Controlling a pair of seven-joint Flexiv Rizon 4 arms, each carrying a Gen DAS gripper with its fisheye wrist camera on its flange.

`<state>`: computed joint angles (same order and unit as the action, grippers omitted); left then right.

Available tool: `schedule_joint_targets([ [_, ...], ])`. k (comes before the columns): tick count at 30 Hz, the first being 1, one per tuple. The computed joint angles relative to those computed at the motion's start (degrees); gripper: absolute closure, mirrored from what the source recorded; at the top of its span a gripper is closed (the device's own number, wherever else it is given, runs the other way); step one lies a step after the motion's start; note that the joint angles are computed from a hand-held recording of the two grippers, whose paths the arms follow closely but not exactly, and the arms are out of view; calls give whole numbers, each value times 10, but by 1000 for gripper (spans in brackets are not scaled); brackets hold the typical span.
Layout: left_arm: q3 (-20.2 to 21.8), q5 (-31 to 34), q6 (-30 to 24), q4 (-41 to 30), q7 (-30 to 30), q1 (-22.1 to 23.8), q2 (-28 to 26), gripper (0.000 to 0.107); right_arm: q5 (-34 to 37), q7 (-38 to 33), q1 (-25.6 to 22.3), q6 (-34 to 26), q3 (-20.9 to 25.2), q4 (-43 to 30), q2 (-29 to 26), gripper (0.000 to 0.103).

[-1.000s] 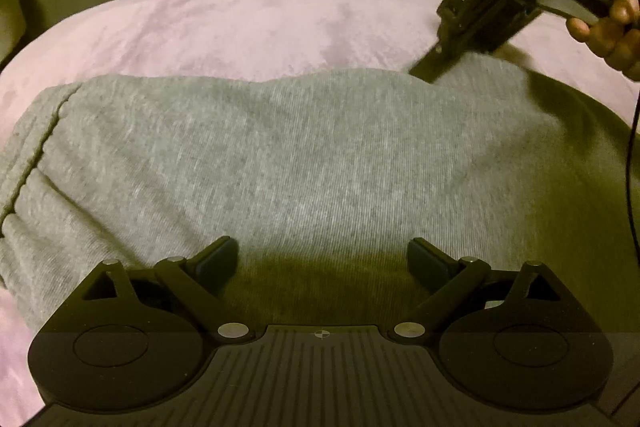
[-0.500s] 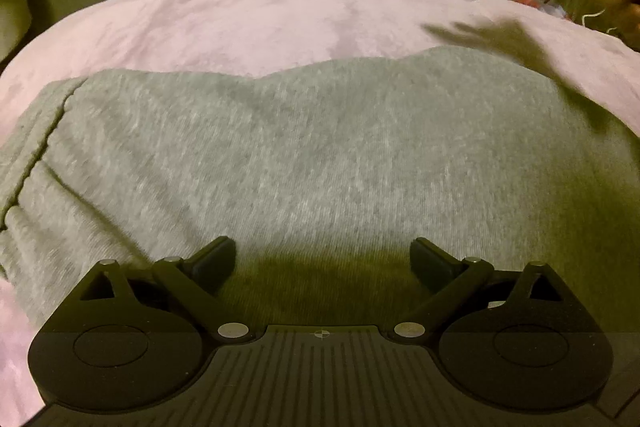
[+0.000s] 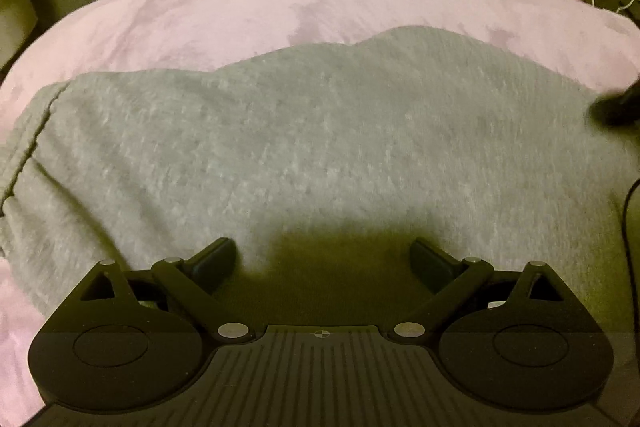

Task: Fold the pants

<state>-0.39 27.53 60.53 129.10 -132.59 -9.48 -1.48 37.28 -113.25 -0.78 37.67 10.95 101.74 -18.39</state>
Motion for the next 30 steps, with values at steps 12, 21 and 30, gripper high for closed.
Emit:
schedule_joint_targets([
  [12, -32, -35, -52, -59, 27, -66, -51, 8, 278, -196, -109, 18, -60, 71, 95, 21],
  [21, -31, -41, -90, -73, 21, -93, -50, 8, 97, -32, -35, 230, -68, 114, 57, 74],
  [30, -57, -46, -53, -184, 74, -142, -140, 9, 86, -75, -139, 279, -110, 209, 160, 25],
])
